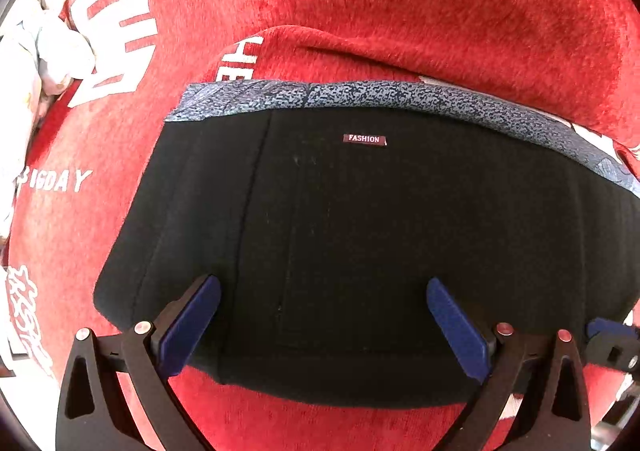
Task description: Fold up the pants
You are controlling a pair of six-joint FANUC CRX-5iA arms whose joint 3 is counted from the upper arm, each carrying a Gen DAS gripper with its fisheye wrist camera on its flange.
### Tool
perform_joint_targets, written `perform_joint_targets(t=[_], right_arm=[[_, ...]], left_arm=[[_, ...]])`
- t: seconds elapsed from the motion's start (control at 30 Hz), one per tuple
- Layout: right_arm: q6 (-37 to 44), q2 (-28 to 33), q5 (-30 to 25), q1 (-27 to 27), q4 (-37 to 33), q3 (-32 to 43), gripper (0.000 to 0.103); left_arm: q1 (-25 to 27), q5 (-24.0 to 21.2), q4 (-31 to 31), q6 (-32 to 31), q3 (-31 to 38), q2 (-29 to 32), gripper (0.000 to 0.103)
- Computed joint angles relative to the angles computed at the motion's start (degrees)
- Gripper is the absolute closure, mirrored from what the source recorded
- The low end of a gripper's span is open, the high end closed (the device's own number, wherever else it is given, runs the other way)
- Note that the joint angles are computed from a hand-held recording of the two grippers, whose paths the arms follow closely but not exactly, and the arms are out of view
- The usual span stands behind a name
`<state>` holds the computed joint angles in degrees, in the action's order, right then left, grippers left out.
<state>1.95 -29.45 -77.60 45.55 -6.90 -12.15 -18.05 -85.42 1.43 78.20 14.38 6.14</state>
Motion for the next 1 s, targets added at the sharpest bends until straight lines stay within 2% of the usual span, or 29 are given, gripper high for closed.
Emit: perform_joint_targets(t=[0.1, 0.23, 0.4, 0.53, 0.6, 0.7, 0.8, 0.83, 0.87, 0.9, 0.97, 1.0], right_arm=[[6.06, 1.89, -3.02, -3.6, -2.84, 3.28, 0.029], [23.23, 9.51, -6.02, -10.52, -6.16, 12.03, 0.029], [48.04, 28.28, -7.74, -17.46, -10.06, 31.74, 0.029], [61.04, 43.62, -12.89, -18.99, -13.44, 48.84, 0.029], [63.61, 49.96, -15.92, -18.97, -14.76, 55.01, 0.029], [65.89, 55.54, -18.04, -18.52, -15.25, 59.3, 0.031], [66.07, 58.99, -18.46, -18.51, -15.85, 61.13, 0.039], [65.36, 59.83, -18.68, -18.83, -16.81, 61.55, 0.042], [64.44, 60.77, -19.32, -19.1, -17.8, 61.96, 0.059], [63.67, 61.43, -20.26, -19.49, -19.08, 62.34, 0.082], [62.27, 60.41, -18.84, -20.14, -20.87, 61.28, 0.093], [62.67, 59.82, -18.52, -20.09, -21.06, 61.24, 0.094]], left_arm=[[2.31, 0.57, 2.05, -1.29, -1.39, -1.52, 0.0], [7.71, 0.62, 4.79, -3.38, -2.23, -3.21, 0.0], [15.26, 1.98, 6.55, -6.48, -1.5, -3.11, 0.0], [19.91, 0.29, 11.11, -9.71, -0.68, 0.83, 0.0], [21.05, -0.05, 15.19, -11.45, -1.46, 2.07, 0.0], [21.86, 0.52, 21.24, -16.75, -3.77, 2.86, 0.0], [20.93, 0.75, 21.71, -20.65, -5.02, 3.09, 0.0], [20.79, 0.3, 21.24, -20.99, -4.9, 3.46, 0.011], [21.0, -0.5, 21.67, -21.17, -5.08, 3.8, 0.028], [21.67, -1.84, 23.74, -21.19, -5.54, 4.24, 0.034], [22.48, -1.21, 24.59, -20.93, -6.37, 3.03, 0.053], [22.61, -0.43, 23.86, -21.97, -6.51, 2.07, 0.057]])
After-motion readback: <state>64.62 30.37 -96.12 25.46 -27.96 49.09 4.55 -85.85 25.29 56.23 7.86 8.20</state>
